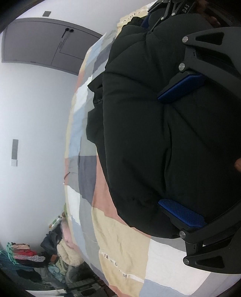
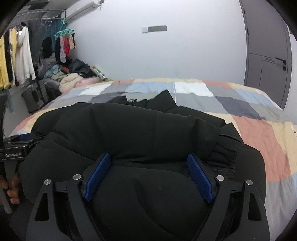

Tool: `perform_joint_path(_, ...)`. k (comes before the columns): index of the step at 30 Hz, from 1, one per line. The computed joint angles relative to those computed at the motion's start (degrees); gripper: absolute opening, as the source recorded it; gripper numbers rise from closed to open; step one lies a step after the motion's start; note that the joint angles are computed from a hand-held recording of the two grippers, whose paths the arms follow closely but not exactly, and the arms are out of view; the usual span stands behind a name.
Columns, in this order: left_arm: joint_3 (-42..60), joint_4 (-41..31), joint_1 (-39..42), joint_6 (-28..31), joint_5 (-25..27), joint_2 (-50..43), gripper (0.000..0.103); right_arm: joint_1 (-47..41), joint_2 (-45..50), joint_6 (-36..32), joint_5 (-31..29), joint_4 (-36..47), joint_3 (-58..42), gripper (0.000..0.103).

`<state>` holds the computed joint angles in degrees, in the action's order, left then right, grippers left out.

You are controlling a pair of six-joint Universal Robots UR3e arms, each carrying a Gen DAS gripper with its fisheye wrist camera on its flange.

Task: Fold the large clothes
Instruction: 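Grasp the jacket hem with both grippers and lift it toward the collar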

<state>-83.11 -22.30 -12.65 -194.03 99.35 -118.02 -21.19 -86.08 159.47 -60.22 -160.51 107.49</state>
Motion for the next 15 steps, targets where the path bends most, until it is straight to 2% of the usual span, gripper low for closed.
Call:
perform_joint_path(2,-1.5,-0.5,0.0,0.4,-0.3,2.2,0.103,0.1,-1.4,-0.3,-0.7,1.5,0.1,0.084)
perform_joint_path(4,-6.3,0.3,0.0,1.0,-0.1,6.8,0.103,-2.4,-5.3,-1.5,2.8,4.9,2.0,0.084)
perform_joint_path(5,-8.4,1.2,-0.2,1.4,0.2,8.7,0.103,-4.9,-8.0,-2.7,6.5,7.8,3.3,0.084)
perform_joint_path(8,-21.8,8.3,0.7,2.2,1.6,18.8,0.103,-13.9,-18.8,-10.2,15.9,20.4,7.4,0.084)
perform_joint_path(11,-35.7,14.4,5.2,0.0,-1.0,27.9,0.103,-23.7,-29.0,-23.3,22.1,39.3,8.7,0.084)
perform_joint_path(13,-38.3,8.3,8.4,0.5,-3.0,32.1,0.103,-29.2,-33.5,-31.3,21.4,49.8,8.1,0.084)
perform_joint_path(15,-37.5,3.7,8.7,2.1,-1.4,33.3,0.103,-32.5,-35.0,-34.4,20.9,53.1,7.9,0.084)
